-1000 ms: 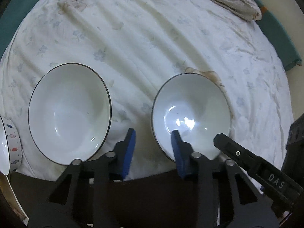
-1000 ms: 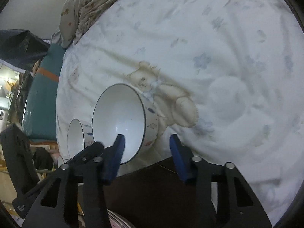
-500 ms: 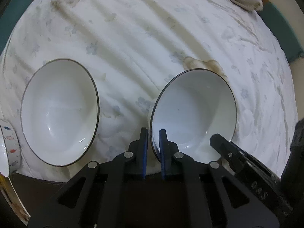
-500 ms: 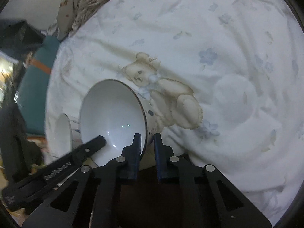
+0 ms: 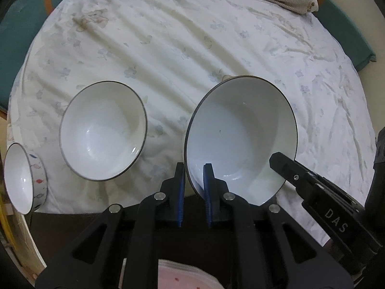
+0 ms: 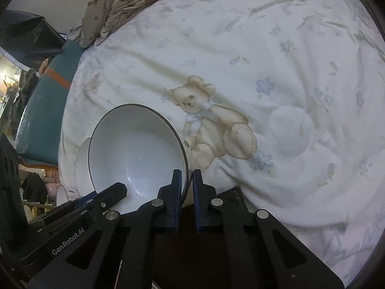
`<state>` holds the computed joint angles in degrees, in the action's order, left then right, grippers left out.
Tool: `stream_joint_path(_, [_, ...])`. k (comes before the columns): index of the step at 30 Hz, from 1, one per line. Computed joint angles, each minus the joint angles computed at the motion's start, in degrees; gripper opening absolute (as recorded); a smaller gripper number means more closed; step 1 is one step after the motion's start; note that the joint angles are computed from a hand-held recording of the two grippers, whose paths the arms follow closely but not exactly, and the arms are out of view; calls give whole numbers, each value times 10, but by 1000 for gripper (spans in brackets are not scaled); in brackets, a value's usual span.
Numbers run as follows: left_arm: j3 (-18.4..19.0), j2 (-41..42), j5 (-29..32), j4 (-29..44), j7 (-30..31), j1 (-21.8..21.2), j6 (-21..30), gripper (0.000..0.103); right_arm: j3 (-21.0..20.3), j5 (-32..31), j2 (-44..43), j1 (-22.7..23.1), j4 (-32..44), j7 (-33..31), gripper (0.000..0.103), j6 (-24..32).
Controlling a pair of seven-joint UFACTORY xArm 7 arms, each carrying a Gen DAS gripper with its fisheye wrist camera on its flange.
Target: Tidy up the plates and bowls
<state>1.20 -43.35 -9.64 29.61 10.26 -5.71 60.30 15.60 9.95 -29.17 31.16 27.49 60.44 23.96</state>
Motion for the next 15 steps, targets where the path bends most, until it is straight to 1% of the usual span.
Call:
stream_joint_path(3, [0, -27, 8, -2, 1, 4, 16, 12, 15, -13, -16, -4, 9, 13, 10, 18])
stream_joint_path(8, [22, -76, 17, 3, 19, 18, 70, 12, 41, -41, -32, -5, 42, 33, 10, 64])
stream_joint_path(11, [36, -108, 18, 8, 34, 28, 107, 12, 55, -54, -40, -3, 59, 43, 10, 79])
stream_joint_path(15, [60, -157, 22, 14, 65, 44, 161, 13, 82, -67, -63, 5, 75, 74, 10, 106])
